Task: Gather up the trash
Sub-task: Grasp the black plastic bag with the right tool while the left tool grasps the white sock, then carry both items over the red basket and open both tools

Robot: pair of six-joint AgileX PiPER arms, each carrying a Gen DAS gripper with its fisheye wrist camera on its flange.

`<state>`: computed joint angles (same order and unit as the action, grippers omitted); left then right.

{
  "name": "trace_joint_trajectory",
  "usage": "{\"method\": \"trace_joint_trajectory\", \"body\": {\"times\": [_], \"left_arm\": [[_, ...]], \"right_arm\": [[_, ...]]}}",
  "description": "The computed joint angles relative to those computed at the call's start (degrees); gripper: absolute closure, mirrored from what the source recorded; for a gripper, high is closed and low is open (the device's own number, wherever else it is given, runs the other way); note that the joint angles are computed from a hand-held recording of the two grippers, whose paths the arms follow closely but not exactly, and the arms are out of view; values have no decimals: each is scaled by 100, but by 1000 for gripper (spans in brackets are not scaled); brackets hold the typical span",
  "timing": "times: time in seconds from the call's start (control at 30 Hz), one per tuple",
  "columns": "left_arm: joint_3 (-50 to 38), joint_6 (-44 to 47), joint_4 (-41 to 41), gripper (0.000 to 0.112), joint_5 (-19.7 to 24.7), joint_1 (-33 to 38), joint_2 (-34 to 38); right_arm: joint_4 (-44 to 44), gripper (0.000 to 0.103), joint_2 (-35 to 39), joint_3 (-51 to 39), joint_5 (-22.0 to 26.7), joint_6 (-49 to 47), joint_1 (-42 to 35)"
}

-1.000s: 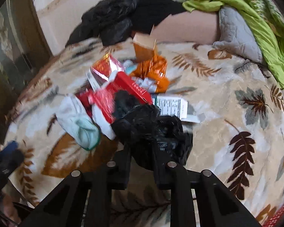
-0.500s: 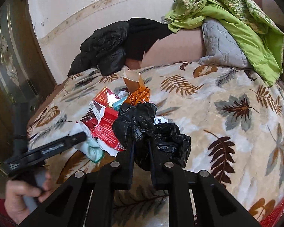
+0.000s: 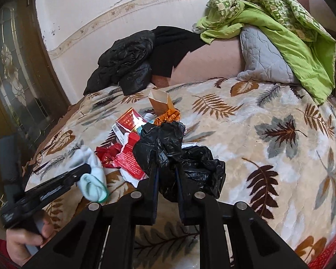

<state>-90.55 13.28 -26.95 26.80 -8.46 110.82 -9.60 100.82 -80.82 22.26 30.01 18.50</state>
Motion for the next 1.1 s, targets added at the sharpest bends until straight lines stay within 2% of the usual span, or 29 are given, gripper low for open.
{"method": "trace_joint_trajectory", "body": {"times": [0.13,0.33,0.5,0.63,0.7,0.8,0.9,1.0,1.1], "left_arm": [[344,424,-22,90,-393,-180,-275],[566,1283,-628,90,-430,-466,-489],[650,2078,-1238,90,-206,-914,-679],[549,2227,-1280,90,-18,-1461,-742],[330,2242,-1322,90,222,-1756,-689],[-144,2109,-1254,90,638,-2248,-522],[-806,1806,-1077,90,1088,-2773,-201],[-1553,1395,-749,90,1496,-3304,229],[-2291,990,-424,89,1897,-3777,695]], "right_arm": [[-2,88,-35,42,-26,42,17],[767,88,-681,747,-351,-303,-236],[1959,88,-1897,1925,-585,-1115,-763],[3382,88,-3008,2872,-280,-2332,-1628],[3933,88,-3614,3245,147,-2859,-2355],[4256,88,-4350,3509,845,-3311,-3465],[4895,88,-4926,3685,1800,-4197,-5039],[5519,88,-5149,3850,2686,-5149,-6575],[5981,88,-5074,4021,3459,-5980,-8019]]}}
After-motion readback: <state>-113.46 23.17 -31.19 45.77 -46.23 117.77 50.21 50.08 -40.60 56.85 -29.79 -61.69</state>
